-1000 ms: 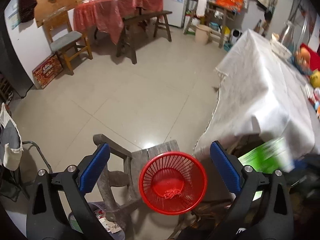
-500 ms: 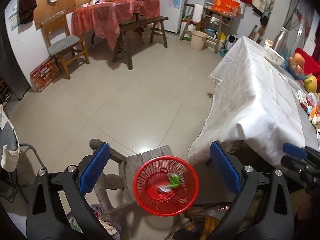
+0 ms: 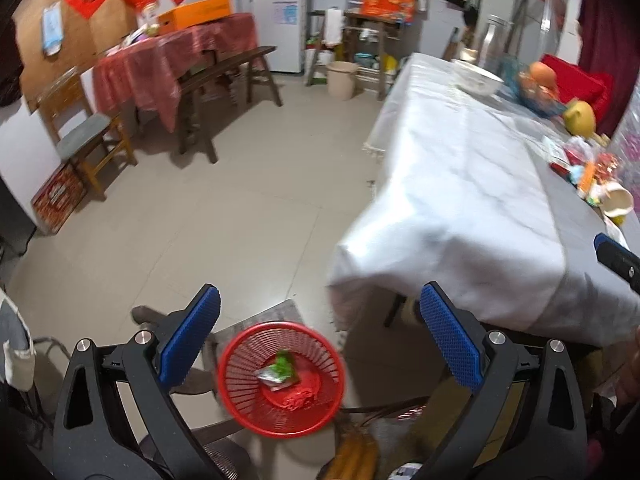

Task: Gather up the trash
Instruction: 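Move both tools back over the table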

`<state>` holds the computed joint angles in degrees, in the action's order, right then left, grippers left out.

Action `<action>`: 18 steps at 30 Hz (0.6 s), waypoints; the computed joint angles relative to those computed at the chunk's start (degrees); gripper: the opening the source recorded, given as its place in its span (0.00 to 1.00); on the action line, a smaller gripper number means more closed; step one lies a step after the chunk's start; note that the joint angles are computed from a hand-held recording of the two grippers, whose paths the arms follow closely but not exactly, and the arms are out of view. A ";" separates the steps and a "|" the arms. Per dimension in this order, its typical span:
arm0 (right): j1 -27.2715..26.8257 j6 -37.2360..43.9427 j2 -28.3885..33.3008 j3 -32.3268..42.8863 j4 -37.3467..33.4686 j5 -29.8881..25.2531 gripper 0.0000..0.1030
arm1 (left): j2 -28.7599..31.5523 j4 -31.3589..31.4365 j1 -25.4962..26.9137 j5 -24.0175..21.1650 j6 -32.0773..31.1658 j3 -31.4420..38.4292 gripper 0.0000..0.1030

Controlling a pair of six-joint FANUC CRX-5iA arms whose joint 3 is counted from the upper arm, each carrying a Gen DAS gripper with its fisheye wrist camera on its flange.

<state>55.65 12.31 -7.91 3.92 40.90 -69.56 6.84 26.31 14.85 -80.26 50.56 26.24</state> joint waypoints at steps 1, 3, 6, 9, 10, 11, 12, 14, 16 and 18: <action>0.31 -1.84 -0.84 -1.42 1.28 -0.40 0.63 | -0.23 0.19 -0.63 -0.01 -0.11 -0.24 0.93; 0.49 -5.25 -3.62 -4.64 3.70 -1.85 0.63 | -0.55 0.54 -2.30 -0.04 -0.18 -0.62 0.93; 0.53 -10.11 -7.61 -8.79 6.81 -4.51 0.63 | -1.24 0.66 -4.95 0.25 -0.19 -1.45 0.93; 0.31 -14.50 -11.86 -12.79 9.27 -8.23 0.63 | -1.21 -0.49 -8.15 0.51 0.02 -1.15 0.93; 0.08 -15.29 -12.87 -13.69 9.69 -9.02 0.63 | -1.31 -0.74 -8.99 0.67 0.01 -1.27 0.93; -0.11 -16.23 -13.90 -14.68 10.16 -9.84 0.63 | -1.09 -1.12 -10.20 0.73 0.32 -0.91 0.93; -0.30 -17.05 -14.53 -15.27 10.56 -10.68 0.63 | -0.89 -1.28 -11.15 0.76 0.60 -0.71 0.93; -1.35 -18.23 -16.04 -16.62 11.16 -12.02 0.63 | -0.43 -1.27 -12.67 0.56 1.14 -0.37 0.93; -2.74 -18.56 -17.40 -17.72 11.29 -12.76 0.63 | 0.31 -1.19 -14.06 0.00 1.81 0.35 0.94; -3.73 -18.72 -18.33 -18.35 11.18 -13.19 0.63 | 1.24 -1.52 -15.71 -0.44 2.46 1.25 0.93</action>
<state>51.92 -6.41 -26.24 -14.43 52.08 -82.75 8.08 24.79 -0.86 -80.70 53.02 27.49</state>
